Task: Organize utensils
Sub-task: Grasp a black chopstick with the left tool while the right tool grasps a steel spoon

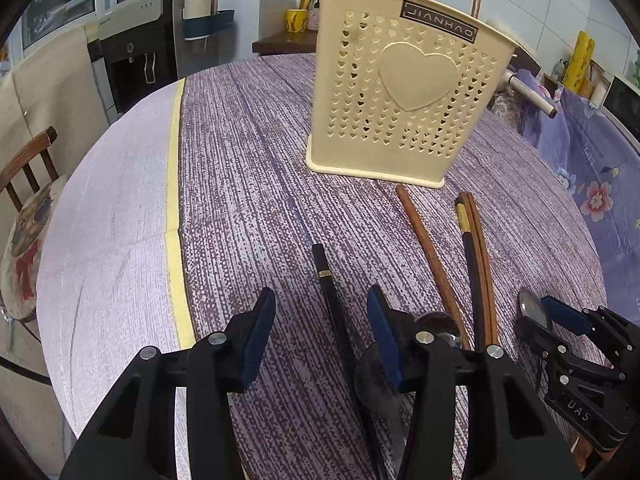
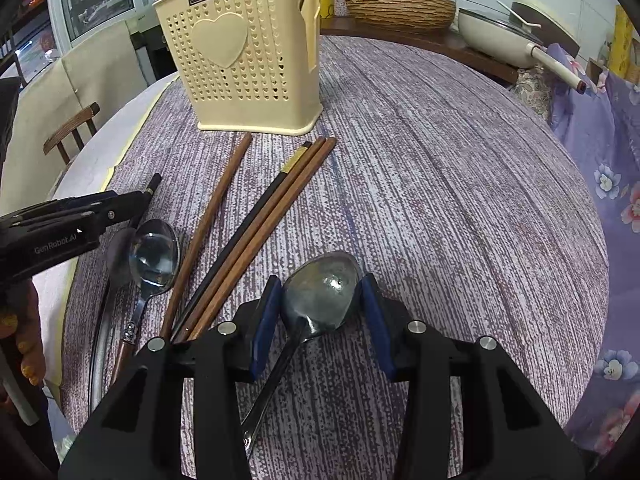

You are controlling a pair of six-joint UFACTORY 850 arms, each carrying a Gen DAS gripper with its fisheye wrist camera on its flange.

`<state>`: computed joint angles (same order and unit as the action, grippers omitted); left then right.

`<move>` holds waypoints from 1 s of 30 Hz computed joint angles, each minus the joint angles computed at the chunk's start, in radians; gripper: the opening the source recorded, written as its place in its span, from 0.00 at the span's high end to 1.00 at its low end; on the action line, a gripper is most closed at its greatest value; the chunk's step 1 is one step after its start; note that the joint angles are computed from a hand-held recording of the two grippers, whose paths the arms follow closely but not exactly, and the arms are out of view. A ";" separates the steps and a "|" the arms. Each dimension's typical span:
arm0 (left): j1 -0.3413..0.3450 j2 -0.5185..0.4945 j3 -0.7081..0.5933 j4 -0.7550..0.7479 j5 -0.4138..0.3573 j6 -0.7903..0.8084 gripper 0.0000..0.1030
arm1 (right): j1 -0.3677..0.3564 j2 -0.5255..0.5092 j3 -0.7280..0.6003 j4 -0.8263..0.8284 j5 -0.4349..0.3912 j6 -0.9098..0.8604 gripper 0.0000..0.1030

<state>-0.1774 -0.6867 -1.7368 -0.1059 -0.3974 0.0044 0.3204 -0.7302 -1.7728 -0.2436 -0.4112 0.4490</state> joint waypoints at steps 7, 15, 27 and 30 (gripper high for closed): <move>-0.001 -0.020 -0.030 -0.002 -0.033 0.001 0.62 | 0.005 0.000 0.001 -0.036 -0.001 0.038 0.57; -0.011 -0.050 -0.079 0.059 -0.071 -0.051 0.81 | -0.019 -0.027 -0.035 0.199 0.046 -0.227 0.60; -0.004 -0.062 -0.098 0.028 -0.069 -0.042 0.91 | -0.041 -0.010 -0.014 0.445 0.119 -0.489 0.61; -0.001 -0.049 -0.083 0.018 -0.044 -0.040 0.91 | -0.044 0.017 0.022 0.503 0.172 -0.553 0.61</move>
